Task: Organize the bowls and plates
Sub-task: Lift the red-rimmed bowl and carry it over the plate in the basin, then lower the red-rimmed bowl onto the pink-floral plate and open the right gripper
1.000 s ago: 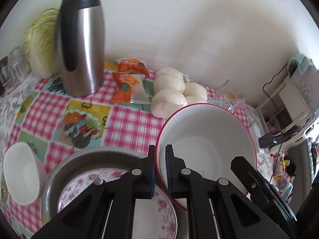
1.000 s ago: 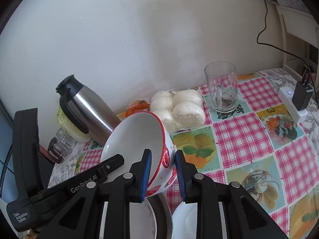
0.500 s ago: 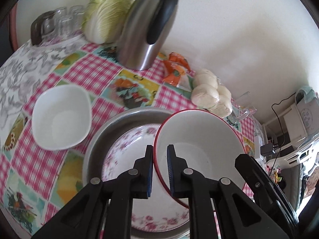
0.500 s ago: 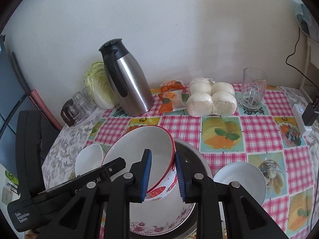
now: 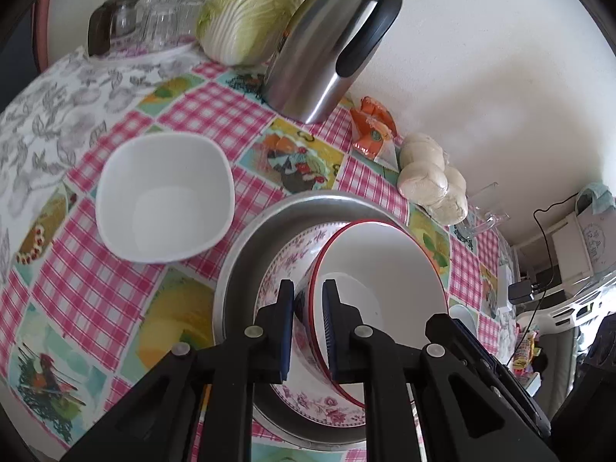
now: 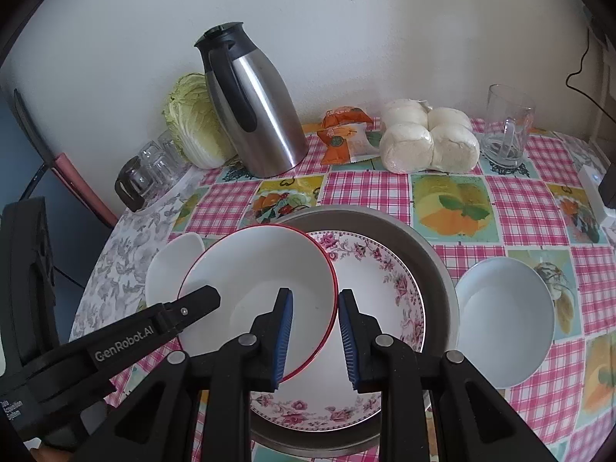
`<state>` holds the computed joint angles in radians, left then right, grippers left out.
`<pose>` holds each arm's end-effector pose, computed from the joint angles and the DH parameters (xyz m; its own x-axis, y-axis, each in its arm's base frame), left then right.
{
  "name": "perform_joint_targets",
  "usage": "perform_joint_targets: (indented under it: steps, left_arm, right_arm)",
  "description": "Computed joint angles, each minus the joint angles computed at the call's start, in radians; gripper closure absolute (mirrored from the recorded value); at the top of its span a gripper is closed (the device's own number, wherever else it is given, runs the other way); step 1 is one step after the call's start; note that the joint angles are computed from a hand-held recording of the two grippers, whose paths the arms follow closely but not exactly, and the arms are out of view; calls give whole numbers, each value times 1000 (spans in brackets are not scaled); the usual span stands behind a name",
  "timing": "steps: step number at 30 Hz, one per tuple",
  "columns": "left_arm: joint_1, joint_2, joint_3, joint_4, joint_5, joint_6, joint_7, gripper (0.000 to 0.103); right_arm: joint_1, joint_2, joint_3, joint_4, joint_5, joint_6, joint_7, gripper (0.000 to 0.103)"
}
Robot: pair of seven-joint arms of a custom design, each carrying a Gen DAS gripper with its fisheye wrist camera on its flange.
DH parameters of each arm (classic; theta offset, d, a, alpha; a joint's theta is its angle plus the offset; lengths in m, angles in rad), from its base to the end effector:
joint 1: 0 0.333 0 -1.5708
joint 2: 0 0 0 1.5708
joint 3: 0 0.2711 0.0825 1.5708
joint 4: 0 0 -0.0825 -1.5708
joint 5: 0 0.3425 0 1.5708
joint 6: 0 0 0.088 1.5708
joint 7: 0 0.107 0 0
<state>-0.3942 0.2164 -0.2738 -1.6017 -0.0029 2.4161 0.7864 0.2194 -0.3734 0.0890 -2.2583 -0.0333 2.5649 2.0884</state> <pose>0.4984 -0.3730 0.5418 0.0395 -0.8949 0.4446 -0.9073 -0.2185 -0.3593 0.4417 0.1460 0.5595 -0.0938 -0.9626 -0.2541 -0.7851 0.2285 -0.5757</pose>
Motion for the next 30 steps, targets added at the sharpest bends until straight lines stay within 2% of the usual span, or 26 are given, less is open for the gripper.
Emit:
perform_joint_targets:
  steps: [3,12,20,30]
  left_arm:
    - [12,8,-12,-15,-63,17,22,90]
    - [7,55,-29,5,-138,42,68,90]
    - [-21,86,-23,51,-110,21,55,88]
    - [-24,88,-18,54,-101,31,42,87]
  right_arm:
    - [-5,-2,-3,-4,4,-8,16,77]
    - [-21,-10,-26,-23,13,-7,3,75]
    - [-35,-28,-39,-44,43,-4,-13,75]
    - [-34,-28,-52,-58,85,2,-39,74]
